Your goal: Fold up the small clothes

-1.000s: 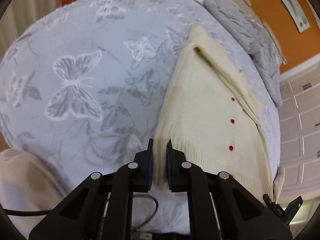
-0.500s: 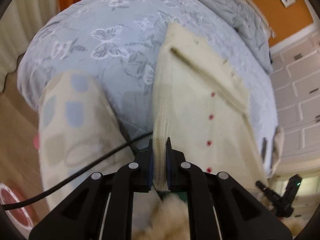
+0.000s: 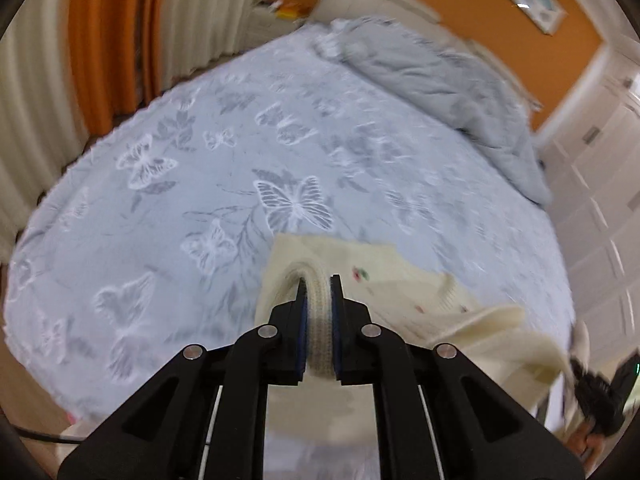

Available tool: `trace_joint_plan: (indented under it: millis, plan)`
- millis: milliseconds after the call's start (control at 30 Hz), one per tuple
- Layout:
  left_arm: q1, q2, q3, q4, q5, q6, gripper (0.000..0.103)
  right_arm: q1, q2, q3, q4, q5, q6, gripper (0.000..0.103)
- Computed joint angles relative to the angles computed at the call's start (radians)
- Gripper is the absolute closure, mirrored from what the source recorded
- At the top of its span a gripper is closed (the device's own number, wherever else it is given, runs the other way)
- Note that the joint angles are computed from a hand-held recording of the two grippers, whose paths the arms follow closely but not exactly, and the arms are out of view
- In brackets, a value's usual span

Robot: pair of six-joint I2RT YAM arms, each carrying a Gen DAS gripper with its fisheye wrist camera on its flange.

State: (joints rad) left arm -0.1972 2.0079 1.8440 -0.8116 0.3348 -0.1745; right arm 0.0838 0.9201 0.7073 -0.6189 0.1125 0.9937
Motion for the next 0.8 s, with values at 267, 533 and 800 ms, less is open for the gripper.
trace_joint_plan:
  millis: [267, 533, 800]
  plan:
    - [-0.090, 0.405, 0.405, -0.115, -0.170, -0.075, 0.094, -0.165, 0.258, -0.073, 0.228, -0.113, -0.031, 0.096]
    - [-0.116, 0.554, 0.597, -0.194, -0.220, -0.080, 0.094, -0.215, 0.363, -0.062, 0.313, -0.164, -0.024, 0.093]
    - [-0.089, 0.508, 0.539, -0.145, -0.109, -0.091, 0.054, -0.151, 0.164, -0.049, 0.210, -0.061, -0.068, 0.045]
